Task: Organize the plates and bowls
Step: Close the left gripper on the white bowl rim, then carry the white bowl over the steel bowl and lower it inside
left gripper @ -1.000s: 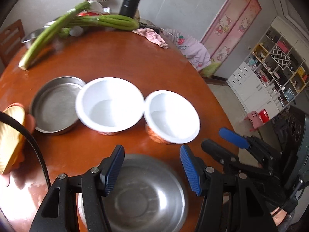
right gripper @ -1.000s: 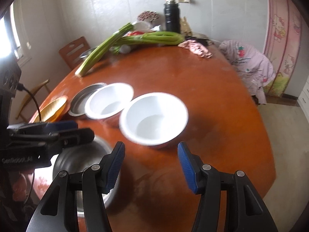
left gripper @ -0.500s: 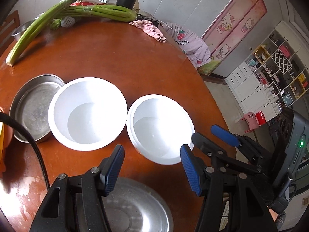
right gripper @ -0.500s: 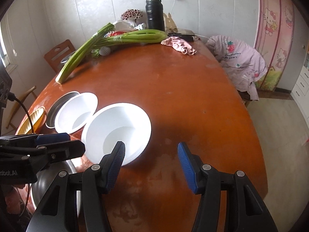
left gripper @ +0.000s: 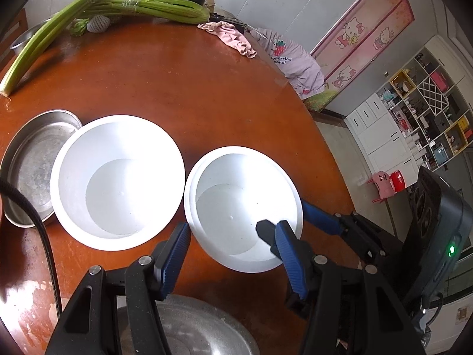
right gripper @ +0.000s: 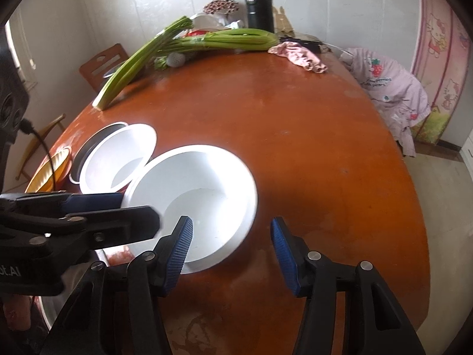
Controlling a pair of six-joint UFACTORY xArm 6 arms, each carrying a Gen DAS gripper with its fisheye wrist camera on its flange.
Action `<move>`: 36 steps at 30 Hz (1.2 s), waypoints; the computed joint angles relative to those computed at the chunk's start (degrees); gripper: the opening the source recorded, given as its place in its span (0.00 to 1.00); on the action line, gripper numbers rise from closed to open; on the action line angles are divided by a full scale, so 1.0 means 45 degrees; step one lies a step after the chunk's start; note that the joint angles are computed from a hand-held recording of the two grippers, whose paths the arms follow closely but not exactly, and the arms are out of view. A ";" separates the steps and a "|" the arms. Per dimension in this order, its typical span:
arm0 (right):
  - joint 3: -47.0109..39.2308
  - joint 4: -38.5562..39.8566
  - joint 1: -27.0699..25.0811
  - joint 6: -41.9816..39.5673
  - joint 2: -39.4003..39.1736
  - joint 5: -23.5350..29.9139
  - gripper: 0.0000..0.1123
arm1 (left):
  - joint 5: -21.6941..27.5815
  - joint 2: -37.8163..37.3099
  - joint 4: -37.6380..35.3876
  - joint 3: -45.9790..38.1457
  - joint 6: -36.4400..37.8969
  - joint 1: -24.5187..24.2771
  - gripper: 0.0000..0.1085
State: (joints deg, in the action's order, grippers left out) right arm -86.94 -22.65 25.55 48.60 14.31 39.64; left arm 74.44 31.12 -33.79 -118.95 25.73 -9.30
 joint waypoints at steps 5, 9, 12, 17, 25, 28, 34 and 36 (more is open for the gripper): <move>-0.0134 0.0201 0.0066 -0.0377 0.0191 -0.0257 0.46 | -0.0081 0.0051 -0.0067 0.0027 0.0065 -0.0040 0.54; -0.0060 0.0160 0.0110 -0.0312 0.0133 -0.0267 0.46 | -0.0023 0.0065 -0.0109 -0.0005 0.0099 -0.0033 0.51; 0.0091 0.0171 0.0086 -0.0177 -0.0011 -0.0400 0.46 | -0.0179 -0.0176 -0.0249 0.0260 0.0338 -0.0006 0.51; 0.0124 -0.0209 0.0227 0.0161 -0.0253 -0.0355 0.46 | -0.0578 -0.0752 -0.0386 0.0854 0.0723 0.0025 0.51; -0.0246 -0.0916 0.0693 0.0581 -0.0416 -0.0059 0.46 | -0.1043 -0.1844 -0.0845 0.1988 0.1413 0.0366 0.51; -0.0371 -0.1170 0.0888 0.0703 -0.0471 0.0020 0.46 | -0.1240 -0.2287 -0.1050 0.2445 0.1725 0.0552 0.51; -0.0903 -0.1799 0.1420 0.1050 -0.0435 0.0373 0.46 | -0.1360 -0.3063 -0.1610 0.3155 0.2283 0.1094 0.51; -0.1057 -0.1959 0.1578 0.1111 -0.0402 0.0473 0.46 | -0.1371 -0.3343 -0.1751 0.3424 0.2472 0.1303 0.51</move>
